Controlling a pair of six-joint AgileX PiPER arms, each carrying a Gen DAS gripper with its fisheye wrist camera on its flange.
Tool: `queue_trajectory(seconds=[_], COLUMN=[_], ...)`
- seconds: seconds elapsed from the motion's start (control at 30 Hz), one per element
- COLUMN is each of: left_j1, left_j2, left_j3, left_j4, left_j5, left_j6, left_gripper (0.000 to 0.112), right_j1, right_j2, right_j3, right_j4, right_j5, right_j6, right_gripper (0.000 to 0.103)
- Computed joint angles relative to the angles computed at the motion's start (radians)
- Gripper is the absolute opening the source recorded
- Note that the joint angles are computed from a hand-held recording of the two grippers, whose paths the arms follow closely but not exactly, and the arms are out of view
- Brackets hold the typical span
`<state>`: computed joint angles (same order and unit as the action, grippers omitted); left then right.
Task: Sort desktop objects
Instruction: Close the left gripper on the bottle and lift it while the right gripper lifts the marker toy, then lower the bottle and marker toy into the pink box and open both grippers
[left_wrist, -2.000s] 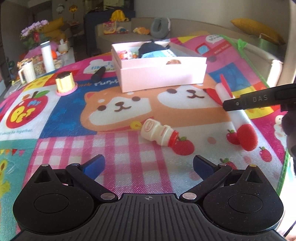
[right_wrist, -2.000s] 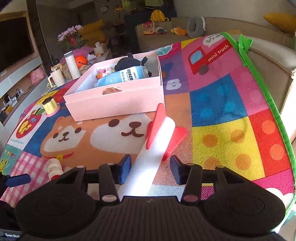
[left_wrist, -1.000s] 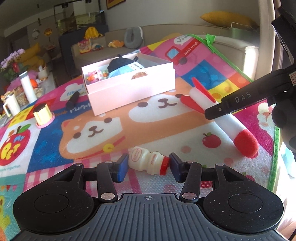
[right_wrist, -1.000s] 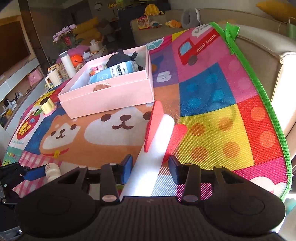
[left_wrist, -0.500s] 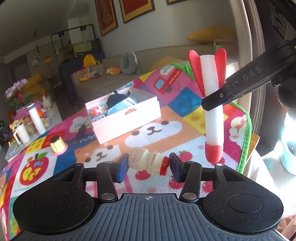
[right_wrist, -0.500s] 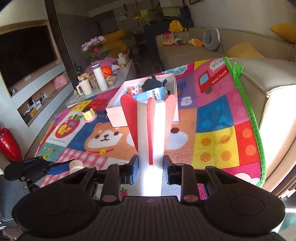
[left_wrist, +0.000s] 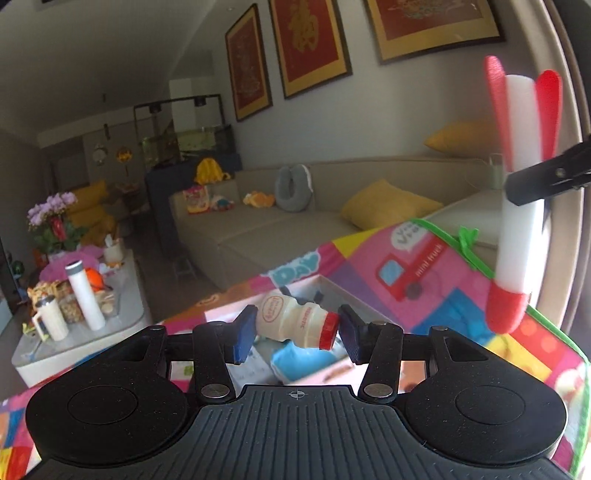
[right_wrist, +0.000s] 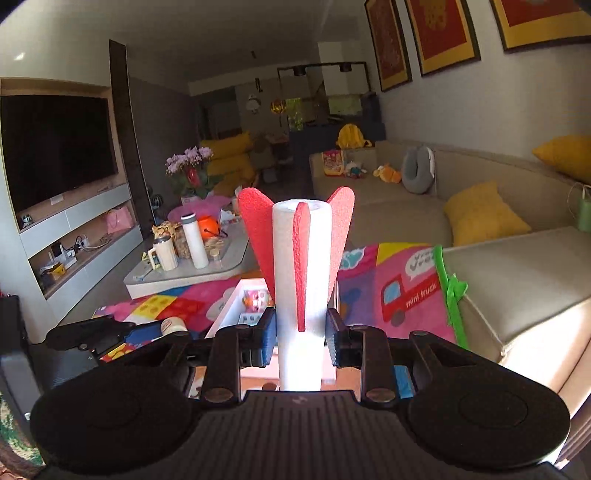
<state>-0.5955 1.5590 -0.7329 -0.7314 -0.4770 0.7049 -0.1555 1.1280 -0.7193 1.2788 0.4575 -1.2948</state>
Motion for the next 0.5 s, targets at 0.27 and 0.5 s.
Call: queue_trajectory(seconds=[0.27, 0.5], left_j1=[0.209, 0.309], left_j2=[0.048, 0.068], left_j3=[0.083, 0.288], left_j4=[0.387, 0.606], left_j5=[0.077, -0.016], left_j6=[-0.448, -0.638], left_gripper=[0.099, 0.101], right_j1=[0.19, 0.322], right_j2=[0.363, 0.888], right_j3=[-0.378, -1.022], right_j4=[-0.222, -0.691], right_j5=[-0.088, 0.232], right_j6=[0.308, 1.006], right_gripper=[0.027, 0.027])
